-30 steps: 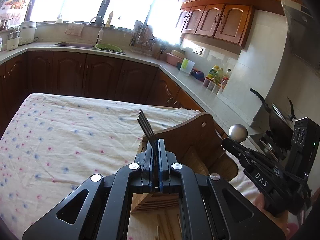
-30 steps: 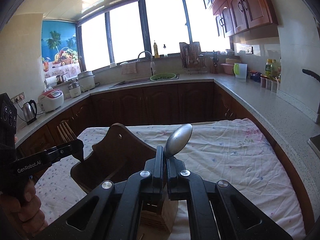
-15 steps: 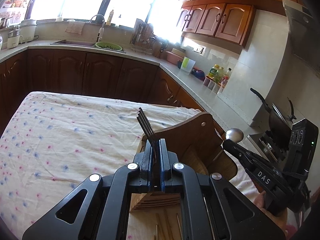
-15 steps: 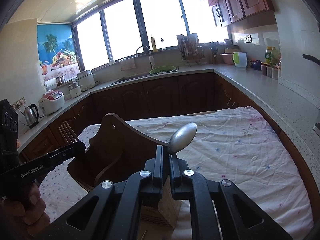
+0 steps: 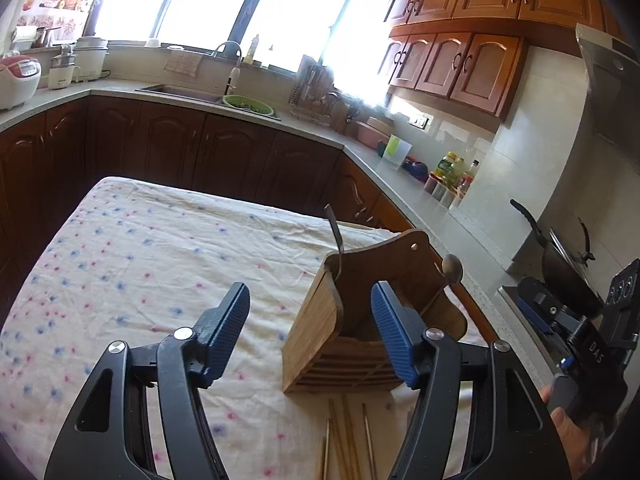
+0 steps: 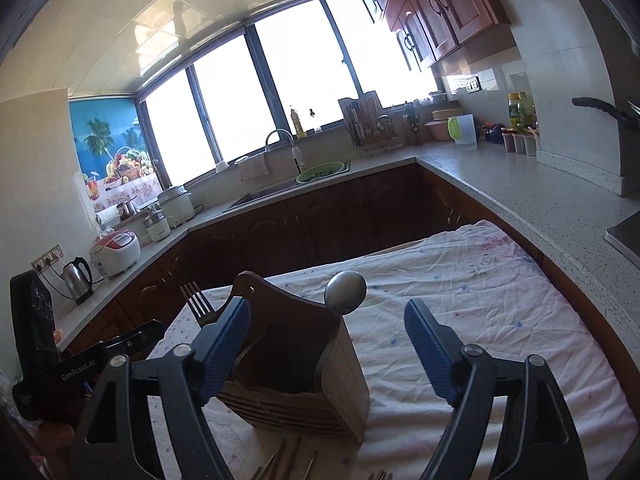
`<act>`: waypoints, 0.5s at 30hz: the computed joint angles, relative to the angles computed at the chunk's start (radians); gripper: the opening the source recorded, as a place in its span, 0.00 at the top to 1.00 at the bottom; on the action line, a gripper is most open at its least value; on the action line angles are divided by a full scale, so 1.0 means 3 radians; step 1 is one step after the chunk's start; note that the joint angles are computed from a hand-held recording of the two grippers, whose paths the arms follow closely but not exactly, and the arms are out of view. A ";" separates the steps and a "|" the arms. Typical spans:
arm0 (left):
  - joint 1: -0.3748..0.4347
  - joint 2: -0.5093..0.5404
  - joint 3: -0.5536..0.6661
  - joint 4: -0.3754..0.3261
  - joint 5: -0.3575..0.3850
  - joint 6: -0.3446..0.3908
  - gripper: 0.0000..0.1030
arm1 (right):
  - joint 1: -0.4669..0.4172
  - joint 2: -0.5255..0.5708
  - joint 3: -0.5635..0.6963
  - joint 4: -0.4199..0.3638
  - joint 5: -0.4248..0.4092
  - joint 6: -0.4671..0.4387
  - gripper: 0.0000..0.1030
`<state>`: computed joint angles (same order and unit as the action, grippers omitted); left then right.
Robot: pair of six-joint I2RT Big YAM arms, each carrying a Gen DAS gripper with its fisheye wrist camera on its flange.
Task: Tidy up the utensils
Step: 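Open both tools and withdraw them from the wooden holder, then grasp a metal chopstick with the left tool while the right tool grasps another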
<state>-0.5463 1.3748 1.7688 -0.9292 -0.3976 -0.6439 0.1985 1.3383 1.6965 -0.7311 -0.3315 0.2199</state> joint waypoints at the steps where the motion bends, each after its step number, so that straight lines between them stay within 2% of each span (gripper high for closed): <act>1: -0.0027 -0.0042 -0.0043 -0.0022 -0.0056 -0.0041 0.28 | -0.0008 -0.0045 -0.0045 0.0013 0.0005 0.0006 0.11; 5: -0.0140 -0.0223 -0.0235 -0.0098 -0.0194 -0.0238 0.24 | -0.0052 -0.0243 -0.0249 0.0032 -0.0048 0.0087 0.07; 8: -0.0244 -0.0319 -0.0322 -0.0245 -0.0304 -0.0414 0.21 | -0.0067 -0.0419 -0.0435 0.0061 -0.0052 0.0130 0.06; 15: -0.0468 -0.0573 -0.0622 -0.0528 -0.0512 -0.0763 0.21 | -0.0096 -0.0754 -0.0811 -0.0063 -0.0132 0.0136 0.05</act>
<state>-0.6868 1.2030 1.5822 -1.0875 -0.5512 -0.8729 0.1698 1.1121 1.4531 -0.7501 -0.3712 0.2607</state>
